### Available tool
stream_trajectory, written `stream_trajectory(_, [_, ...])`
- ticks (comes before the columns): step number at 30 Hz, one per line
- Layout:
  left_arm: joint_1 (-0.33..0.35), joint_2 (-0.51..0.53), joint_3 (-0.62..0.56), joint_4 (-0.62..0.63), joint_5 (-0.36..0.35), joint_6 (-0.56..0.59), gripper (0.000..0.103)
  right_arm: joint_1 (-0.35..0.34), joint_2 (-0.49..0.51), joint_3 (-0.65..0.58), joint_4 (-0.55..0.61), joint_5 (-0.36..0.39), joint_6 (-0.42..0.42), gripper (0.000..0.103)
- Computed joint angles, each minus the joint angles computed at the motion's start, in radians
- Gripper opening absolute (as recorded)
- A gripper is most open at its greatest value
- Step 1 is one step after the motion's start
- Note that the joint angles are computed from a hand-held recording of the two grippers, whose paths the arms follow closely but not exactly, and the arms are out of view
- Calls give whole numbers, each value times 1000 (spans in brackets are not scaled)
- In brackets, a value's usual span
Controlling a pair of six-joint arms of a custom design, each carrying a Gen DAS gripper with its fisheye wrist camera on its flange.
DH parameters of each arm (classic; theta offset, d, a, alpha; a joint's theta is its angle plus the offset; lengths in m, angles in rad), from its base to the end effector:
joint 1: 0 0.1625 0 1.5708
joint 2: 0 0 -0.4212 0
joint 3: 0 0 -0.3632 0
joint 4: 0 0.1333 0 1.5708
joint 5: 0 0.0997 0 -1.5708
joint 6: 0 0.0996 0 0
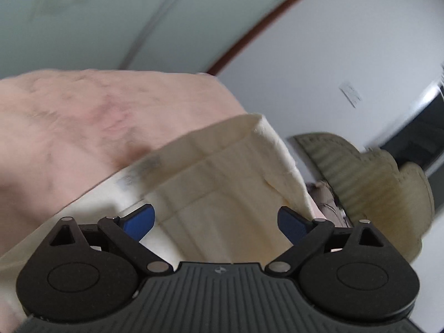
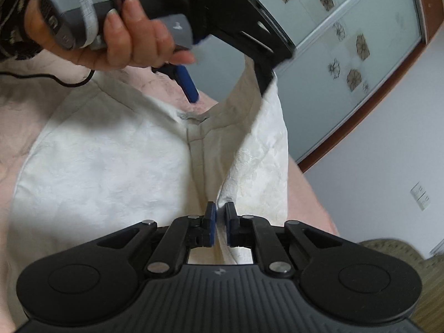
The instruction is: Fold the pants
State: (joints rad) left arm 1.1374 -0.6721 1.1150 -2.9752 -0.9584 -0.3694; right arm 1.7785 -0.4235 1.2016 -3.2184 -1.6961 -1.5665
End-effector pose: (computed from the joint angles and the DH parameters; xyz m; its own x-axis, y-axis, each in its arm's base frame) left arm -0.1553 -0.7894 0.3042 -0.9639 -0.2660 -0.0107 -0.1155 0.4540 -0.8835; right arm 0.2796 -0.7408 0.0931 0.1288 -0.6318 0.7643 -0.9911 -0.1085 0.0774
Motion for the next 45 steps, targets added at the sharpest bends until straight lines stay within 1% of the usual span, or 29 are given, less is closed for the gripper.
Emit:
stream_trajectory(2, [-1,-34,76,-104,-45,30,95,4,1,2,2,-5,6,7])
stream_trajectory(3, [-5,-53,129,-169,-59,75,96,4,-3,8,2,-7,10,7])
stream_trajectory(5, [-14,-77,211,-246,-67,119,98,3,-13,29,-7,-8,33,7])
stream_trajectory(8, [0,-94,262,-282,-155,92,99,5,-19,39,-5,-10,78,7])
stream_trajectory(11, [15,-106,277,-309,-262,107,100,11,-20,50,-10,-30,58,7])
stream_trajectory(13, [7,-94,263,-317,-249,153,103,13,-27,63,-7,-30,57,7])
stream_trajectory(14, [3,-84,244,-303,-210,144,102,13,-34,71,-2,-22,63,7])
stream_trajectory(16, [4,-63,204,-268,-151,97,102,14,-44,82,2,-11,78,7])
stream_trajectory(18, [11,-69,165,-110,-108,-32,101,18,-41,85,-16,-16,70,7])
stream_trajectory(19, [20,-82,166,-59,-135,-102,101,20,-36,84,-30,-26,62,7])
stream_trajectory(20, [34,-93,176,-50,-180,-134,101,23,-30,78,-41,-42,56,7])
stream_trajectory(21, [39,-97,190,-71,-193,-142,102,24,-31,76,-35,-51,59,7])
stream_trajectory(24, [36,-92,185,-87,-145,-144,101,25,-24,87,-85,-74,49,8])
stream_trajectory(26, [39,-82,160,-83,-150,-145,101,24,-6,107,-185,-78,-17,16])
stream_trajectory(27, [39,-75,142,-74,-148,-144,101,24,4,118,-235,-89,-62,37])
stream_trajectory(28, [39,-72,133,-76,-150,-139,101,24,10,131,-277,-99,-98,73])
stream_trajectory(29, [42,-68,128,-94,-160,-124,100,23,12,144,-306,-100,-125,86])
stream_trajectory(30, [45,-64,130,-122,-173,-102,100,22,10,156,-322,-104,-150,87])
stream_trajectory(31, [42,-63,134,-141,-173,-83,99,22,13,160,-332,-129,-160,87])
stream_trajectory(33, [34,-53,119,-137,-150,-75,88,21,28,132,-336,-169,-145,85])
stream_trajectory(34, [32,-49,113,-132,-141,-75,84,20,36,110,-328,-187,-129,81])
stream_trajectory(35, [32,-45,104,-120,-136,-81,71,20,45,84,-315,-207,-116,78])
stream_trajectory(36, [36,-40,90,-100,-143,-92,53,18,61,54,-314,-225,-111,70])
stream_trajectory(37, [40,-39,83,-84,-155,-103,44,14,86,20,-332,-239,-124,61])
stream_trajectory(38, [44,-38,76,-70,-164,-105,24,9,111,-10,-352,-251,-151,56])
stream_trajectory(39, [48,-34,66,-59,-170,-98,7,5,131,-40,-358,-264,-176,42])
stream_trajectory(40, [51,-34,63,-57,-176,-91,2,3,152,-66,-362,-282,-199,24])
stream_trajectory(42, [55,-39,73,-76,-190,-67,1,-5,157,-59,-388,-268,-218,11])
stream_trajectory(45, [52,-68,120,-105,-218,-4,0,0,111,25,-418,-247,-170,6])
